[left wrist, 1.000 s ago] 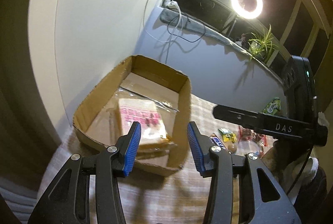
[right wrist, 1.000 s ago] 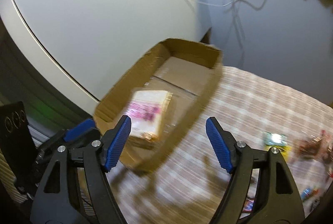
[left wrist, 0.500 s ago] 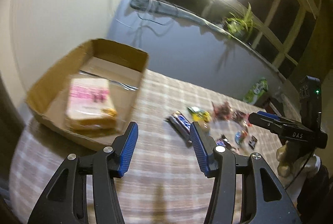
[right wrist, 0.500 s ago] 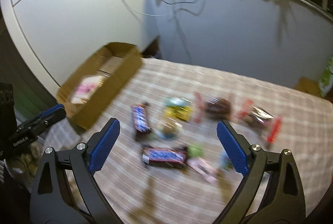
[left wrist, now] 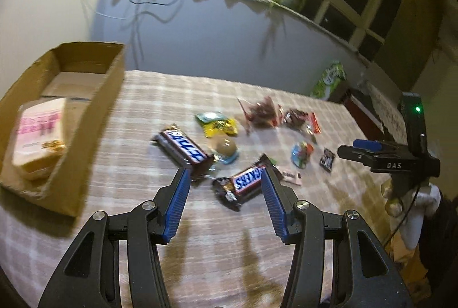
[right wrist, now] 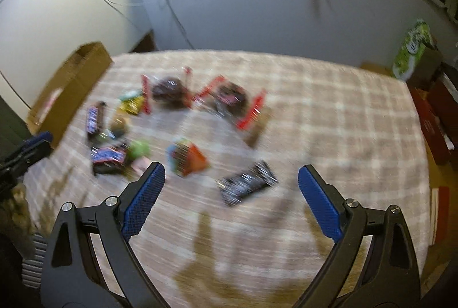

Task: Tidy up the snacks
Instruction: 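Grasp the Snickers bar with the left tool while the right tool grasps the black candy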

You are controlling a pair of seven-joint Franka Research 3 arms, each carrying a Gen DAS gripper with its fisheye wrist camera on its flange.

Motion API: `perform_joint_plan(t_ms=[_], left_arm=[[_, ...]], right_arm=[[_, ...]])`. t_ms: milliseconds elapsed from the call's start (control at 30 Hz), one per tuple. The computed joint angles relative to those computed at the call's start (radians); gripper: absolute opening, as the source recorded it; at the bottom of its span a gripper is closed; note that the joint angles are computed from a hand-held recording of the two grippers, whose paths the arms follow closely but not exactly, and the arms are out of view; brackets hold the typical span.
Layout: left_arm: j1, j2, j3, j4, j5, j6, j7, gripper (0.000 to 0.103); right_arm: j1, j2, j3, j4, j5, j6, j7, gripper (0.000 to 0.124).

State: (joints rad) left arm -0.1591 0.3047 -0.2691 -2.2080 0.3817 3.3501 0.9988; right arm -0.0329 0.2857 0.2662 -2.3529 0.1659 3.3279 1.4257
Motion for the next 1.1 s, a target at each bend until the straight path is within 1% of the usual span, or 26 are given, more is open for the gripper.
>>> perform_joint_plan(t_ms=[33, 67, 100, 133, 200, 233, 267, 333, 367, 433, 467, 500, 533, 600, 667, 700, 767, 867, 900, 933, 1000, 1033, 1067, 1100], left_arm=[[0.009, 0.007, -0.013, 0.010, 0.010, -0.011, 0.005, 0.051], [0.026, 0.015, -0.034, 0.019, 0.022, -0.022, 0.012, 0.051], [0.053, 0.025, -0.065, 0.031, 0.034, -0.036, 0.019, 0.051], [0.091, 0.040, -0.107, 0.045, 0.046, -0.052, 0.029, 0.051], [0.145, 0.066, -0.172, 0.070, 0.053, -0.083, 0.058, 0.051], [0.163, 0.080, -0.196, 0.084, 0.053, -0.100, 0.079, 0.051], [0.166, 0.091, -0.203, 0.097, 0.049, -0.113, 0.101, 0.051], [0.190, 0.115, -0.239, 0.124, 0.035, -0.144, 0.151, 0.051], [0.218, 0.134, -0.275, 0.140, 0.029, -0.166, 0.186, 0.051], [0.218, 0.155, -0.285, 0.165, 0.017, -0.193, 0.233, 0.051], [0.225, 0.172, -0.299, 0.182, 0.012, -0.211, 0.264, 0.051], [0.225, 0.182, -0.302, 0.194, 0.003, -0.224, 0.285, 0.051], [0.212, 0.189, -0.292, 0.206, -0.004, -0.237, 0.299, 0.051], [0.208, 0.205, -0.295, 0.225, -0.023, -0.258, 0.337, 0.051], [0.198, 0.214, -0.291, 0.238, -0.039, -0.270, 0.372, 0.051], [0.204, 0.222, -0.301, 0.243, -0.051, -0.277, 0.394, 0.051], [0.198, 0.226, -0.299, 0.247, -0.073, -0.282, 0.421, 0.051], [0.168, 0.225, -0.270, 0.252, -0.099, -0.285, 0.449, 0.051], [0.160, 0.224, -0.263, 0.252, -0.107, -0.286, 0.461, 0.051], [0.154, 0.225, -0.258, 0.253, -0.115, -0.288, 0.474, 0.051], [0.119, 0.223, -0.222, 0.262, -0.124, -0.294, 0.489, 0.051], [0.106, 0.223, -0.208, 0.267, -0.129, -0.298, 0.500, 0.051], [0.088, 0.225, -0.190, 0.274, -0.133, -0.300, 0.506, 0.051], [0.074, 0.229, -0.176, 0.283, -0.141, -0.308, 0.511, 0.051]], right_arm=[[0.014, 0.006, -0.020, 0.004, 0.011, -0.014, -0.009, 0.096], [-0.006, 0.010, -0.005, 0.006, 0.001, -0.021, -0.007, 0.096], [-0.042, 0.016, 0.027, 0.006, -0.003, -0.028, -0.012, 0.096], [-0.087, 0.023, 0.068, 0.006, -0.007, -0.033, -0.016, 0.096], [-0.139, 0.034, 0.118, 0.011, -0.005, -0.041, -0.025, 0.096], [-0.178, 0.043, 0.157, 0.017, -0.004, -0.050, -0.030, 0.094], [-0.200, 0.049, 0.180, 0.022, 0.002, -0.059, -0.036, 0.093], [-0.210, 0.063, 0.195, 0.039, 0.023, -0.080, -0.051, 0.088], [-0.205, 0.069, 0.193, 0.047, 0.037, -0.087, -0.059, 0.088], [-0.205, 0.077, 0.198, 0.059, 0.063, -0.105, -0.077, 0.081], [-0.211, 0.082, 0.206, 0.064, 0.076, -0.110, -0.088, 0.080], [-0.218, 0.089, 0.216, 0.069, 0.091, -0.115, -0.098, 0.079], [-0.214, 0.094, 0.215, 0.075, 0.105, -0.117, -0.106, 0.079], [-0.183, 0.105, 0.190, 0.090, 0.127, -0.122, -0.118, 0.079], [-0.121, 0.103, 0.136, 0.094, 0.144, -0.112, -0.125, 0.079], [-0.108, 0.105, 0.127, 0.098, 0.155, -0.112, -0.132, 0.079], [-0.089, 0.111, 0.113, 0.110, 0.174, -0.111, -0.145, 0.079], [0.008, 0.113, 0.023, 0.127, 0.184, -0.112, -0.143, 0.075], [0.050, 0.112, -0.017, 0.131, 0.189, -0.113, -0.144, 0.072], [0.127, 0.119, -0.090, 0.146, 0.177, -0.117, -0.122, 0.070], [0.216, 0.123, -0.178, 0.155, 0.167, -0.120, -0.103, 0.067], [0.279, 0.125, -0.240, 0.159, 0.156, -0.123, -0.087, 0.065], [0.312, 0.128, -0.274, 0.159, 0.148, -0.123, -0.078, 0.064], [0.361, 0.130, -0.322, 0.160, 0.137, -0.124, -0.065, 0.060]])
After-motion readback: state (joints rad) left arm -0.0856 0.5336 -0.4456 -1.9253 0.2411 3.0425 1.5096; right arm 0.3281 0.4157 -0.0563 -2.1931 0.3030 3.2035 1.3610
